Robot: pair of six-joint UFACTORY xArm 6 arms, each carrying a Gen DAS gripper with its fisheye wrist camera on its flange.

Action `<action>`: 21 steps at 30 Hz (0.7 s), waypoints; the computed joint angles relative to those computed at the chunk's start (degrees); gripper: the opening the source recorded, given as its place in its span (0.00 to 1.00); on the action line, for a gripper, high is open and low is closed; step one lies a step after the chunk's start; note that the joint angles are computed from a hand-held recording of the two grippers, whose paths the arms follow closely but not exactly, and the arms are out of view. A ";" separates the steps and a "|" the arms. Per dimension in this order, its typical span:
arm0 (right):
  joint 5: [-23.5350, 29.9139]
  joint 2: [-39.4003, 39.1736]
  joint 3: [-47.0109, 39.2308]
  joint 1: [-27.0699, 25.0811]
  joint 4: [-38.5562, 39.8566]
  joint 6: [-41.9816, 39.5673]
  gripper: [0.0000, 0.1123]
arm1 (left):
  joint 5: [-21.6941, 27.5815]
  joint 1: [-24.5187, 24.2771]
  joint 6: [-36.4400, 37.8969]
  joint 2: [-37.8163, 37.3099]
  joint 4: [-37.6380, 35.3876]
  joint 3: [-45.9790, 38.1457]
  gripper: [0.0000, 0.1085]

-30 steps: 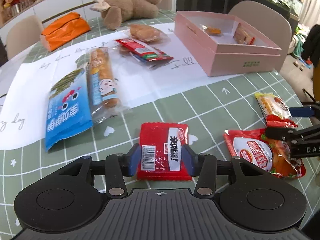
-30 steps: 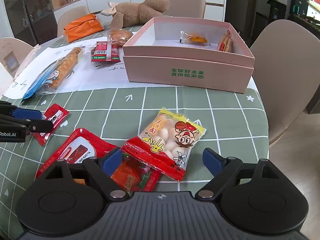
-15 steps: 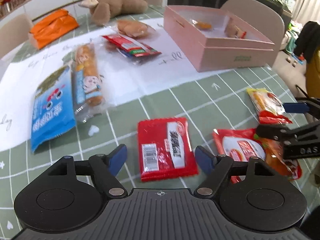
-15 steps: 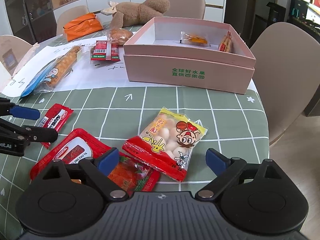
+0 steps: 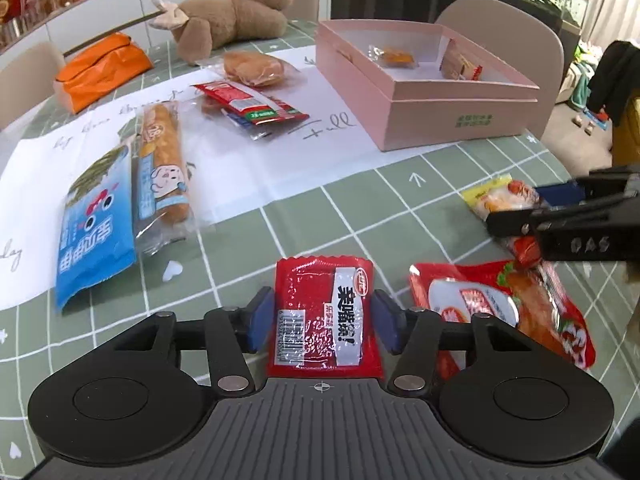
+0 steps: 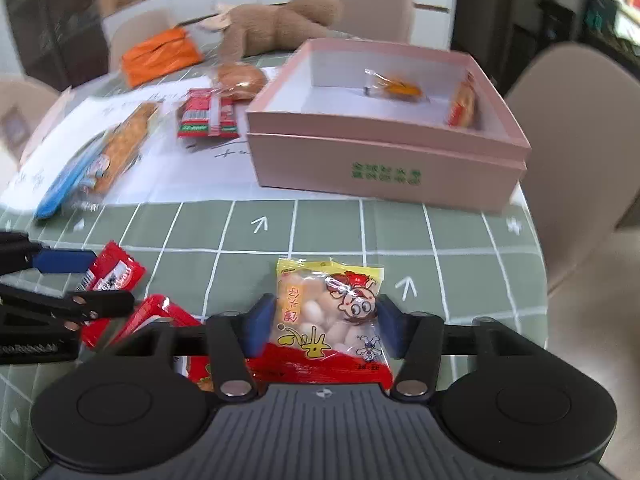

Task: Organize snacks
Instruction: 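Carry both packets over the pink box and open both tools to drop them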

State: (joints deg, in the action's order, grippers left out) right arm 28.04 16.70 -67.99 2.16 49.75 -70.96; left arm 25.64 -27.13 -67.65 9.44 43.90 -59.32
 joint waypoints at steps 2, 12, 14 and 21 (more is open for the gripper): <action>1.96 -0.57 -0.13 -0.86 0.94 -1.33 0.47 | -1.06 -0.20 0.78 -0.45 0.06 0.87 0.50; 3.59 -2.74 -1.48 -4.38 7.96 -9.50 0.47 | -10.84 3.06 1.18 -3.63 0.16 -2.20 0.50; 4.49 -3.97 -3.52 -4.77 15.62 -16.84 0.47 | -15.76 4.98 13.16 -1.20 -8.53 -7.59 0.53; -0.36 4.76 -19.82 -0.38 19.84 -19.87 0.61 | -8.17 7.09 51.80 22.26 -49.81 -43.88 0.60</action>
State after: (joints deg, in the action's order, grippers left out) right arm 27.68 21.46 -87.81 1.78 69.59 -90.83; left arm 17.48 -20.04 -15.84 31.71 -5.91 -103.20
